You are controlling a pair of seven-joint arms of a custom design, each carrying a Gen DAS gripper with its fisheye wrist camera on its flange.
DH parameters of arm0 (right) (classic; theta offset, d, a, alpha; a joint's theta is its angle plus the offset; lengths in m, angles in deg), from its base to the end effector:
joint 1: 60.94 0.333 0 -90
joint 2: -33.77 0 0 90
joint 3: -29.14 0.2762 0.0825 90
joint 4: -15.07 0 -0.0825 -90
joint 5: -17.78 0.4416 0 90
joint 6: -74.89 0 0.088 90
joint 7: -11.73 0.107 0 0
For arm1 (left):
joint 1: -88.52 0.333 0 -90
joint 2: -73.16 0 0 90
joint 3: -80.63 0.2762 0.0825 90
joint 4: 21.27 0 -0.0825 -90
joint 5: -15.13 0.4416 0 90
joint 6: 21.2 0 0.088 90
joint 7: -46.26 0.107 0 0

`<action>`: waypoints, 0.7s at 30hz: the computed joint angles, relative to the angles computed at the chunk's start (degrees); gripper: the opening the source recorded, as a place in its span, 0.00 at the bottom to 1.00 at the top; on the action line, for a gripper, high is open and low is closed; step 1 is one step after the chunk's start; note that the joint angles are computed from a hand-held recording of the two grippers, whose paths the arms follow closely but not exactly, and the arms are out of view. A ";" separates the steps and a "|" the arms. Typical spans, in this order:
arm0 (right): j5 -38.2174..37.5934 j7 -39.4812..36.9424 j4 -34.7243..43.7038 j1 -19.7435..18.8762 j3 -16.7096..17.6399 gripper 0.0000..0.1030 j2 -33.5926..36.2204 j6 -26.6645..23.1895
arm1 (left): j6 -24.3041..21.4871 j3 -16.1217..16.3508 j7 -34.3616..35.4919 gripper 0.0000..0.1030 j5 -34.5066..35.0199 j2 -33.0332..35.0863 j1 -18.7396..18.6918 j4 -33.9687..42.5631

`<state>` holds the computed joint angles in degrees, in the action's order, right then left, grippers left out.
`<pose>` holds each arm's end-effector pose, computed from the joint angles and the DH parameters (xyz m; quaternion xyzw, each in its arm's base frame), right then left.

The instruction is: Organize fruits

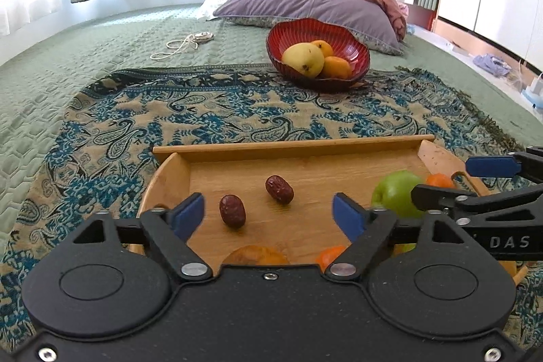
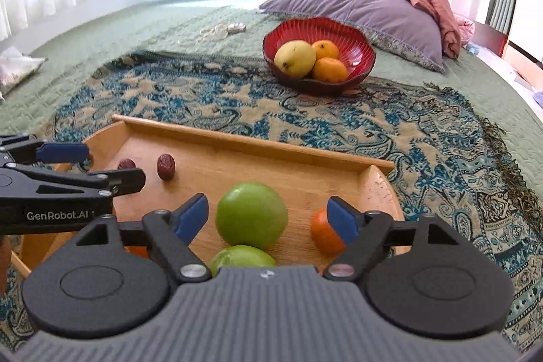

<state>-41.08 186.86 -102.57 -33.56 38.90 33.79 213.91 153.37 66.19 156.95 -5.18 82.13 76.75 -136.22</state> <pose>0.5072 0.3801 0.4112 -0.5913 0.6898 -0.3253 0.2622 0.6174 -0.2682 0.4134 -0.4752 0.7655 -0.3832 0.2032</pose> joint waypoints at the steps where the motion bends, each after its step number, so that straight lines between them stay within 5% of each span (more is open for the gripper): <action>1: -1.06 1.12 -0.58 0.11 0.09 0.87 -0.58 -0.07 | 0.19 -0.69 1.13 0.83 -1.53 -0.53 0.61 -0.58; 12: -7.84 9.07 -6.05 0.36 2.69 0.94 -5.80 -2.23 | 3.46 -1.41 11.58 0.90 -13.75 -7.44 0.02 -8.52; 21: -11.35 13.12 -8.96 1.37 5.36 1.00 -8.05 -5.96 | 4.35 2.42 25.03 0.93 -28.99 -13.25 -5.70 -14.16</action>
<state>-52.44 199.98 -111.53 -32.18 44.26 25.75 207.94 157.71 68.61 181.98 -34.17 68.87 71.04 -150.39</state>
